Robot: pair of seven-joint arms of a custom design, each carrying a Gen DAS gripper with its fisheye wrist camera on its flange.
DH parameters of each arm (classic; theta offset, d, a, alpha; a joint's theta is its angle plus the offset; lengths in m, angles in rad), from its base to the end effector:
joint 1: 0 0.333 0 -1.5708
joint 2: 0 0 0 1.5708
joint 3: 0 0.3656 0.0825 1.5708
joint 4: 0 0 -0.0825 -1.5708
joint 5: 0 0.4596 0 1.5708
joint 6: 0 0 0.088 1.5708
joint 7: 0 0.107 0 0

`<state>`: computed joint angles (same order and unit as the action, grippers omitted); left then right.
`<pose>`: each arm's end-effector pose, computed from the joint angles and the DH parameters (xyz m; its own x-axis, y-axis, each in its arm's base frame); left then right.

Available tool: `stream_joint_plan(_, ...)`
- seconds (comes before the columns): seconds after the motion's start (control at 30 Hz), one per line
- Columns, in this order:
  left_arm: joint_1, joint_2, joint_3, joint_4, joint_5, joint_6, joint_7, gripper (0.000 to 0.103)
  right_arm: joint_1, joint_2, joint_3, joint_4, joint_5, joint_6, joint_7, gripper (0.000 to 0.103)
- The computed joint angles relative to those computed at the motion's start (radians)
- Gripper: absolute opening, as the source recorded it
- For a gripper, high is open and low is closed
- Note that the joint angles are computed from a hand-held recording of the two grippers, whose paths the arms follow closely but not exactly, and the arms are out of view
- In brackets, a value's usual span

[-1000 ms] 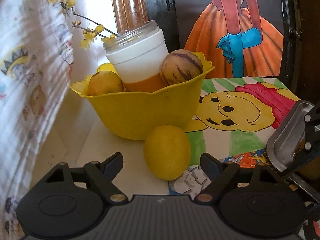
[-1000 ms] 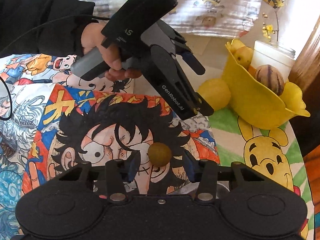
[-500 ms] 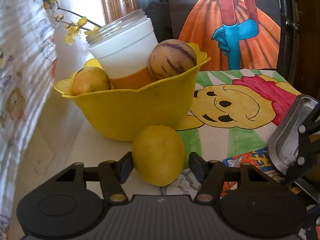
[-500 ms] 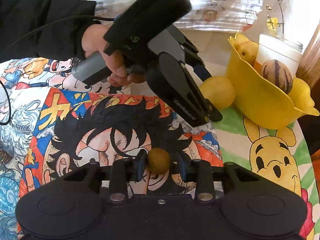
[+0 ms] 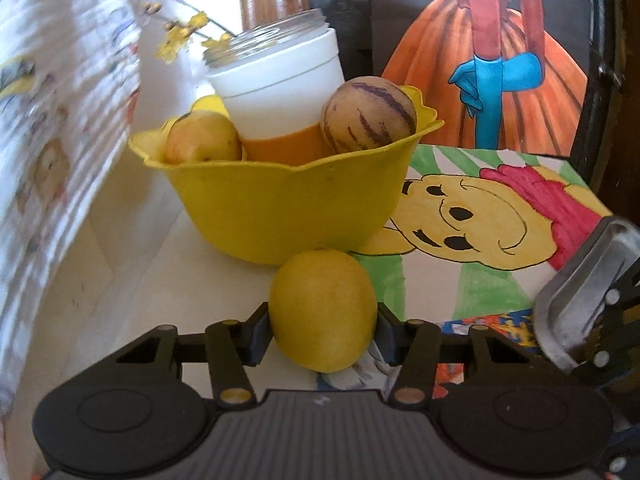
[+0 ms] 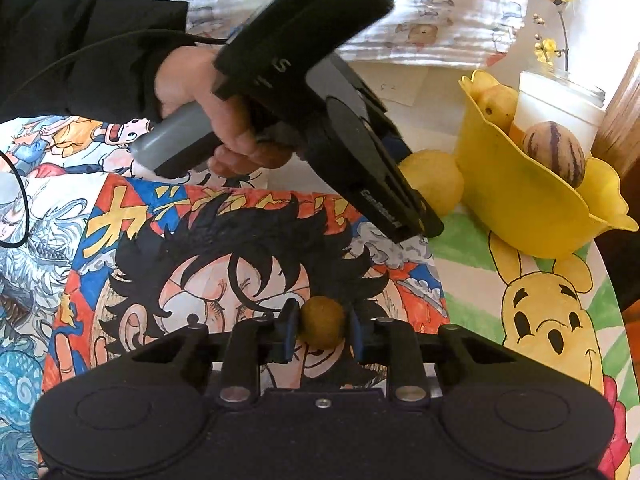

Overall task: Organize fruits
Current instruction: 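Grasp the yellow lemon with the left tool while the right tool grasps the small brown fruit, then carry the lemon in the left tool while the right tool carries the brown fruit over the tray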

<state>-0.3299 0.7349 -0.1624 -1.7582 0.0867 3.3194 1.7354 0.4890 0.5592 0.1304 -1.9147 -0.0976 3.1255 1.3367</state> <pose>0.7008 -0.3618 0.2312 -0.5876 -0.8064 -0.0669 -0.5114 0.4342 -0.7416 0.6100 0.4333 0.2610 0.7525 -0.6448 0.1340 -0.4581 -0.6586 -0.5970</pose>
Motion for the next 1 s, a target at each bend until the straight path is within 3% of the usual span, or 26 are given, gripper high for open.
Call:
stream_joint_plan(0.17, -0.011, -0.041, 0.003, -0.063, -0.028, 0.012, -0.035, 0.056, 0.003, -0.017, 0.003, -0.035, 0.009, 0.039, 0.014, 0.028)
stream_joint_plan(0.37, 0.123, -0.062, -0.149, -0.125, 0.009, 0.045, -0.082, 0.056, -0.03, -0.062, 0.037, -0.111, 0.024, 0.132, 0.032, 0.028)
stream_joint_plan(0.6, 0.128, -0.091, -0.178, -0.164, 0.043, 0.105, -0.144, 0.056, 0.019, -0.157, -0.024, -0.236, 0.062, 0.245, 0.077, 0.028)
stream_joint_plan(0.8, 0.053, -0.124, -0.133, -0.185, 0.02, 0.139, -0.183, 0.056, 0.104, -0.247, -0.116, -0.365, 0.182, 0.34, 0.05, 0.028)
stream_joint_plan(1.0, -0.066, -0.149, -0.06, -0.19, -0.062, 0.159, -0.194, 0.056, 0.127, -0.309, -0.126, -0.471, 0.36, 0.443, -0.03, 0.028)
